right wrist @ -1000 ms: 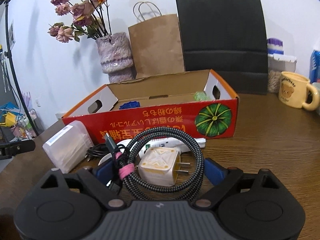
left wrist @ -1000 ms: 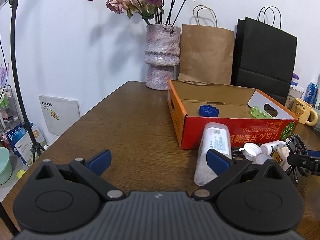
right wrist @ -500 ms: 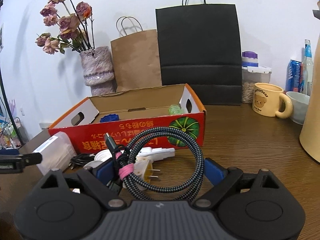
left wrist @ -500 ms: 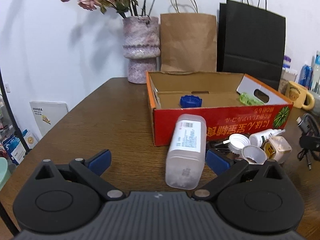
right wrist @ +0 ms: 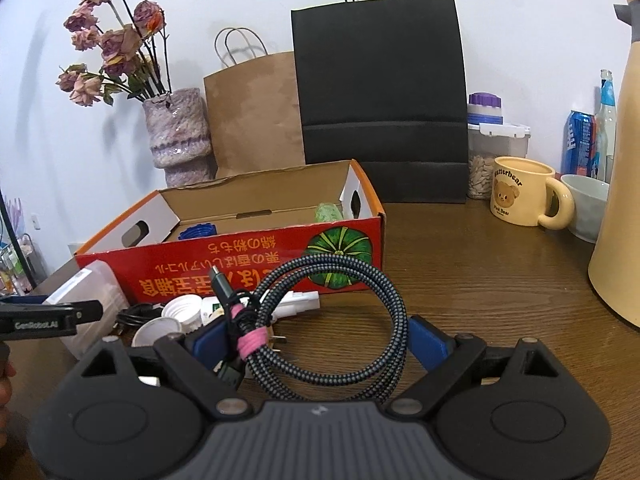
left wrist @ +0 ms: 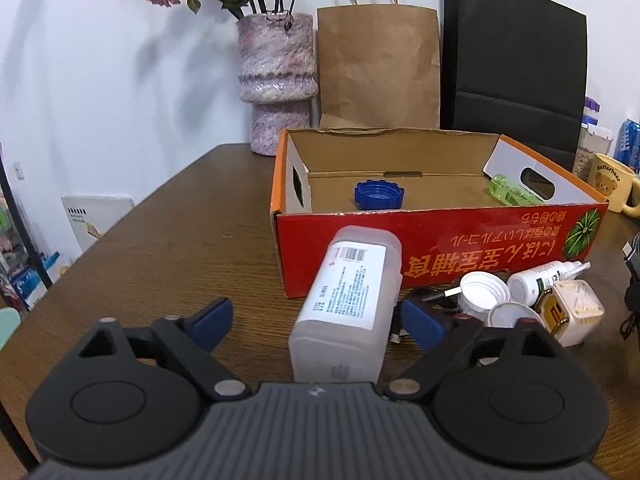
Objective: Organize rigid objects
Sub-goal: 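Grasp the white plastic container with the left gripper while the right gripper grasps the braided cable, then lift and carry the white container and braided cable toward the box with both grippers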
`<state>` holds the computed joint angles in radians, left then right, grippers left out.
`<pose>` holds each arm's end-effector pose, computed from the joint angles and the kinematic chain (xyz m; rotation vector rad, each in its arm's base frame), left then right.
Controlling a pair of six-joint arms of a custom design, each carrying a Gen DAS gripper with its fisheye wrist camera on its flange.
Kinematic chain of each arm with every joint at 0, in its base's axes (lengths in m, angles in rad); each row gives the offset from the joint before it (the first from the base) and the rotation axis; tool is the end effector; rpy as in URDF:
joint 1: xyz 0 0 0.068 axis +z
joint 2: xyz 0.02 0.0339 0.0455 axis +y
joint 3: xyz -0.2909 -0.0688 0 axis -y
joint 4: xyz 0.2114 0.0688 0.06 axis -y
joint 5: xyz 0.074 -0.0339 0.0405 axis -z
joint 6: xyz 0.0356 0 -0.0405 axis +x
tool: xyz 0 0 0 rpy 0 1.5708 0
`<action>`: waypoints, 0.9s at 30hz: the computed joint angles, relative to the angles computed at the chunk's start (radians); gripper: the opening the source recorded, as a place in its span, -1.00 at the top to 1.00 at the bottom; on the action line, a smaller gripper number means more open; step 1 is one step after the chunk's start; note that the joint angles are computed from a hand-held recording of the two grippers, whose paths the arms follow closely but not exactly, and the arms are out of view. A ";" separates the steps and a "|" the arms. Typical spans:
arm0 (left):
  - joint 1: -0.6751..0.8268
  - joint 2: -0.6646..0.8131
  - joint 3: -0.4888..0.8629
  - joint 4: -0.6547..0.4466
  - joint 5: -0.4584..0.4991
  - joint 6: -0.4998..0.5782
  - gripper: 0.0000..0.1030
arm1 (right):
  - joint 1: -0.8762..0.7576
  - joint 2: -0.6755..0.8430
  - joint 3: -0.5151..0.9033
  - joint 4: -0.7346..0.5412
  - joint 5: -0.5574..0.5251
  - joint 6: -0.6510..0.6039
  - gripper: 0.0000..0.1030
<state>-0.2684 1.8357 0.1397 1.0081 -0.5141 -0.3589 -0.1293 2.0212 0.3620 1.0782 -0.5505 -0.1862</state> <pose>0.2075 -0.0389 0.1103 -0.3638 2.1343 0.2240 0.2751 -0.0170 0.1022 -0.3721 2.0483 0.3995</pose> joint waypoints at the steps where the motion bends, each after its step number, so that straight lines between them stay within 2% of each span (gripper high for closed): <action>1: 0.006 0.001 -0.001 0.003 0.010 -0.001 -0.55 | -0.001 0.001 0.000 0.001 -0.001 -0.001 -0.80; 5: 0.020 0.014 -0.003 0.034 0.044 0.011 -0.25 | 0.003 0.005 -0.004 0.015 0.004 0.003 -0.80; 6: 0.021 0.018 0.000 0.035 0.051 0.014 -0.08 | 0.004 0.005 -0.005 0.018 0.005 0.003 -0.80; 7: 0.025 0.020 0.001 0.034 0.064 0.018 0.18 | 0.004 0.006 -0.005 0.017 0.006 0.003 -0.80; 12: 0.016 0.026 0.000 0.035 0.069 0.028 0.20 | 0.010 0.010 -0.007 0.024 0.014 0.001 -0.80; 23: -0.008 0.013 -0.018 0.031 0.001 0.024 0.20 | 0.006 0.014 -0.017 0.046 0.006 -0.001 -0.80; 27: -0.042 -0.003 -0.029 0.016 -0.055 0.014 0.20 | 0.006 0.009 -0.020 0.040 0.003 -0.008 -0.80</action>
<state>-0.3109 1.8332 0.1106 1.0242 -0.5695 -0.3444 -0.1231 2.0307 0.3423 1.1180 -0.5479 -0.1939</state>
